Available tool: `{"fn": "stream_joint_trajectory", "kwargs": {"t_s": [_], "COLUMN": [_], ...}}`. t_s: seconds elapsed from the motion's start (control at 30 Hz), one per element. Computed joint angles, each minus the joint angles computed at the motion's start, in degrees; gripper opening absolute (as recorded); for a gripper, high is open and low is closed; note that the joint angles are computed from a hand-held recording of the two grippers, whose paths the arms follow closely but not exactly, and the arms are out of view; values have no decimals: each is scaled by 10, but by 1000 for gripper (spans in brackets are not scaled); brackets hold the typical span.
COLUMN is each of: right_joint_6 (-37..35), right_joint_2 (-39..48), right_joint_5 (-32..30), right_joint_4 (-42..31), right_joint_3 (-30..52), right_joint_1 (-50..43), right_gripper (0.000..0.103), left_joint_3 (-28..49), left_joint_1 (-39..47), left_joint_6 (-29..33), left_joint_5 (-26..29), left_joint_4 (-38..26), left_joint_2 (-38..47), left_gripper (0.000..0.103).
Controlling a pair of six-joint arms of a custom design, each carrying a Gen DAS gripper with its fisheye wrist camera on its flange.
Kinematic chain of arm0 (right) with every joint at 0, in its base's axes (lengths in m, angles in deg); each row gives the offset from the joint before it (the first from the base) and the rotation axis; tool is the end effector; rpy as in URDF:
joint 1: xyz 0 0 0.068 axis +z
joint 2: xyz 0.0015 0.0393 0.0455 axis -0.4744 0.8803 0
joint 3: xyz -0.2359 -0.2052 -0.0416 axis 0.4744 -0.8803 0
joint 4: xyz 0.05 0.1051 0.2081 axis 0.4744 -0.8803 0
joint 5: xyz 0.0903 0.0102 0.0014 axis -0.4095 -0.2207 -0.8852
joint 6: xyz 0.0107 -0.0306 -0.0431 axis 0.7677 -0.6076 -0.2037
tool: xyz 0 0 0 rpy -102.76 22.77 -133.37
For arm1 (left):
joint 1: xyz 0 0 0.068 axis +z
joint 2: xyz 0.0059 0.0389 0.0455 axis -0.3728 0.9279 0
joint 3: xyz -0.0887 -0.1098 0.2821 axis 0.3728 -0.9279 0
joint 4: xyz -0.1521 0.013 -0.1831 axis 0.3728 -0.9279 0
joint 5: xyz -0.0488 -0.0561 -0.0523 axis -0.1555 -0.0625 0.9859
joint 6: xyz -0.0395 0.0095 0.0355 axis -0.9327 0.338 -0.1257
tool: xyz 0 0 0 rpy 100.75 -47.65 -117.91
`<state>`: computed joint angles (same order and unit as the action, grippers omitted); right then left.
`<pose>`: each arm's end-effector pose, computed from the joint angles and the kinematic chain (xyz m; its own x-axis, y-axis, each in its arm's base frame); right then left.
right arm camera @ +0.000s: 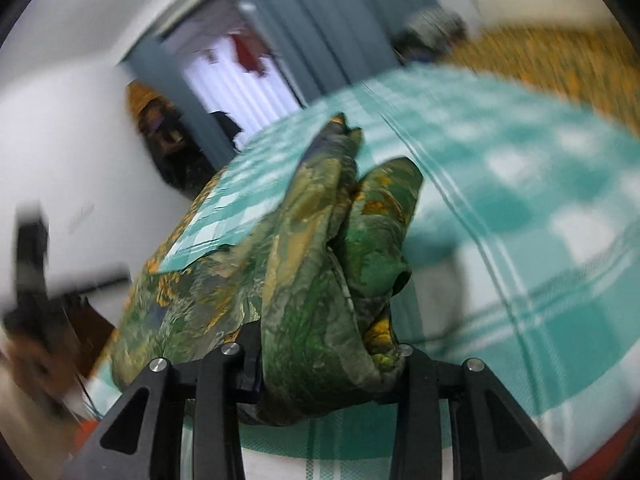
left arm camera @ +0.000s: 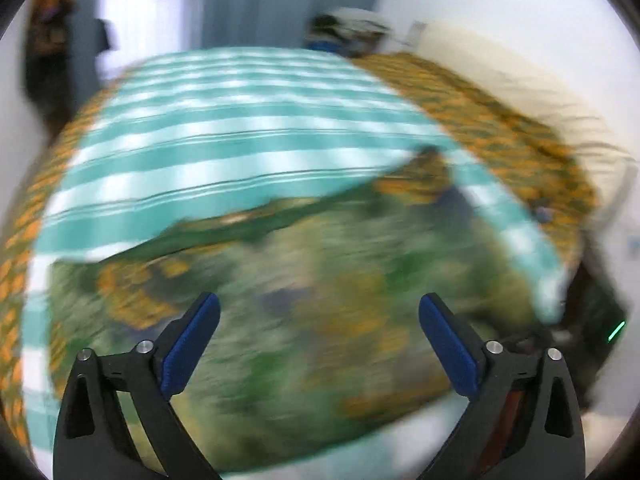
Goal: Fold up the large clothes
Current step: 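Grasp the folded jacket edge with the left tool and lift it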
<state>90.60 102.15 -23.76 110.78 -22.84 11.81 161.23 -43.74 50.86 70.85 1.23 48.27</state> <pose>0.1947 0.1341 0.1566 -0.4279 0.3944 -0.8132 0.3056 0.9099 0.2805 0.3913 -0.1758 0.2519 -0.5893 0.4859 -0.6454 0.7624 0.5987 -0.2454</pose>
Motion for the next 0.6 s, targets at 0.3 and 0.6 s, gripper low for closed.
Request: {"fn": "stream_joint_trajectory", "kwargs": {"t_s": [0.3, 0.6], "right_joint_6": [-187, -249], "right_joint_2": [79, 121], "right_joint_5": [184, 168], "right_joint_4": [-233, -223], "right_joint_3": [221, 264], "right_joint_1": [153, 166], "right_gripper": [36, 39], "left_joint_3": [210, 102], "left_joint_1": [-116, -85], "left_joint_6": [23, 50], "left_joint_5": [-113, -145], "left_joint_4": [-208, -139], "left_joint_2": [85, 55], "left_gripper": [100, 31]}}
